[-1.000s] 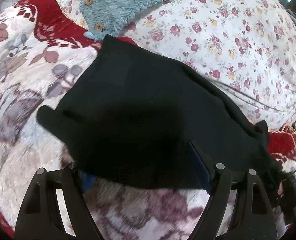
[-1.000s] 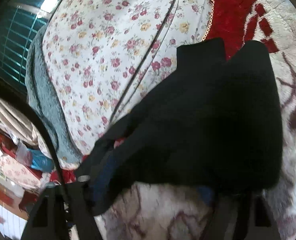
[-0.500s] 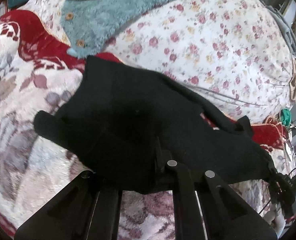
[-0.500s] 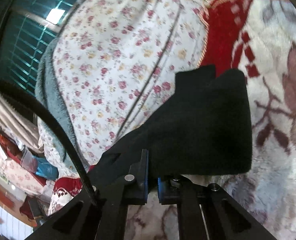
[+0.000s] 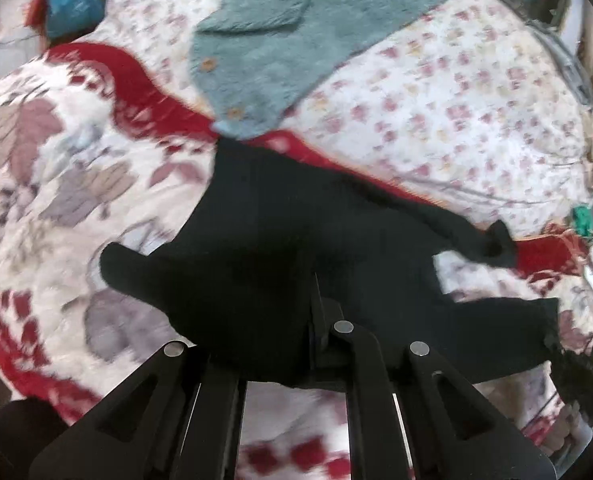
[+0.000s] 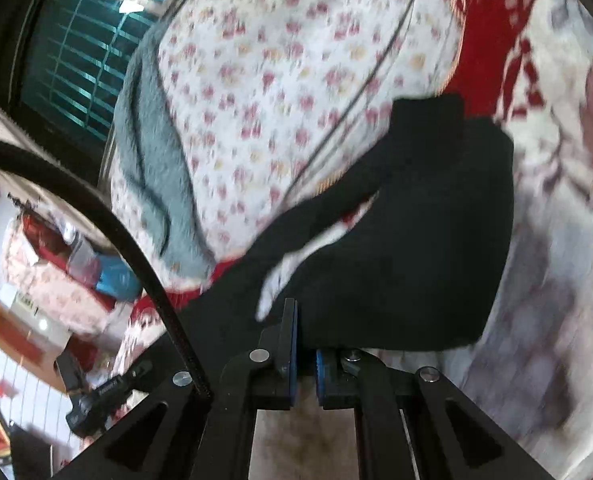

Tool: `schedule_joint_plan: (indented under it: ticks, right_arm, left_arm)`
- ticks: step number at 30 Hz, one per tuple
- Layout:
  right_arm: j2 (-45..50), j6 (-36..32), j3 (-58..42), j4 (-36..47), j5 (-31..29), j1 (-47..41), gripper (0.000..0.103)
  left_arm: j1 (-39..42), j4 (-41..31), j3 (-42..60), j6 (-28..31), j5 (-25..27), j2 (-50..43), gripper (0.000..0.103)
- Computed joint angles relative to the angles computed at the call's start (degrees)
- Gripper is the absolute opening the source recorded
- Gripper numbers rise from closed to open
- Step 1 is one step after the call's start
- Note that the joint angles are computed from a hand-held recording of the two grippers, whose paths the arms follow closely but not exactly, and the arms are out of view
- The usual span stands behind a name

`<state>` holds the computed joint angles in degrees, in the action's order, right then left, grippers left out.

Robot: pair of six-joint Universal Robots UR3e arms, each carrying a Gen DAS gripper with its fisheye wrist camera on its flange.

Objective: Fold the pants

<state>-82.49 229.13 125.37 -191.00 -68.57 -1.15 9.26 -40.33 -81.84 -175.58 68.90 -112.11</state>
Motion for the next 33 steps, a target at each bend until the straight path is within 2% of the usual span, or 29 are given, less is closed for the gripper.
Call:
schedule_joint_plan:
  ticks: [3, 5, 7, 9, 10, 14, 17, 20, 22, 24, 30, 33]
  right_arm:
    - [3.5, 1.1, 1.9, 0.2, 1.6, 0.5, 0.008]
    - [4.0, 2.7, 6.5, -8.1, 3.3, -1.1, 0.010]
    - [0.2, 1.3, 8.9, -6.5, 3.6, -2.6, 0.025]
    - [-5.0, -1.5, 11.6, -3.5, 4.2, -4.9, 0.039]
    - [-8.6, -3.2, 13.0, -0.7, 4.3, -6.1, 0.041]
    - [-21.8, -8.6, 17.8, 10.5, 6.3, -12.8, 0.041]
    - [-25.1, -9.9, 18.7, 14.5, 4.9, -15.1, 0.041]
    - [-24.8, -8.0, 21.1, 11.2, 7.9, -18.6, 0.041]
    - [-24.2, -7.3, 23.1, 8.3, 10.8, -21.5, 0.041]
    - [-22.9, -7.5, 22.0, 8.0, 10.5, -22.4, 0.041]
    - [-18.2, -8.6, 17.7, 9.3, 12.4, -27.3, 0.042]
    - [-15.9, -10.3, 15.7, 10.7, 12.5, -27.8, 0.042]
  left_arm:
    - [-0.3, 1.4, -2.6, 1.9, 1.5, -0.9, 0.007]
    - [-1.2, 4.2, -5.2, 3.2, 2.8, -0.1, 0.010]
    - [-0.9, 4.2, -5.9, 4.2, 2.0, 1.1, 0.013]
    - [0.0, 2.3, -6.0, 5.0, 1.3, 2.5, 0.021]
    - [0.3, 0.4, -5.5, 5.2, 1.6, 3.4, 0.022]
    - [0.3, 0.1, -8.5, 6.9, 3.9, 8.4, 0.023]
    - [-0.6, 0.7, -10.2, 8.3, 4.9, 11.5, 0.023]
    - [-1.1, -1.1, -9.0, 8.1, 3.1, 12.9, 0.023]
    - [-2.4, -2.4, -6.9, 7.5, 1.9, 12.8, 0.028]
    - [-4.5, -2.0, -5.4, 7.1, 0.2, 12.0, 0.046]
    - [-12.0, 1.4, -2.2, 6.5, -0.4, 10.4, 0.047]
    - [-14.2, -3.3, 3.1, 6.8, -4.0, 7.9, 0.048]
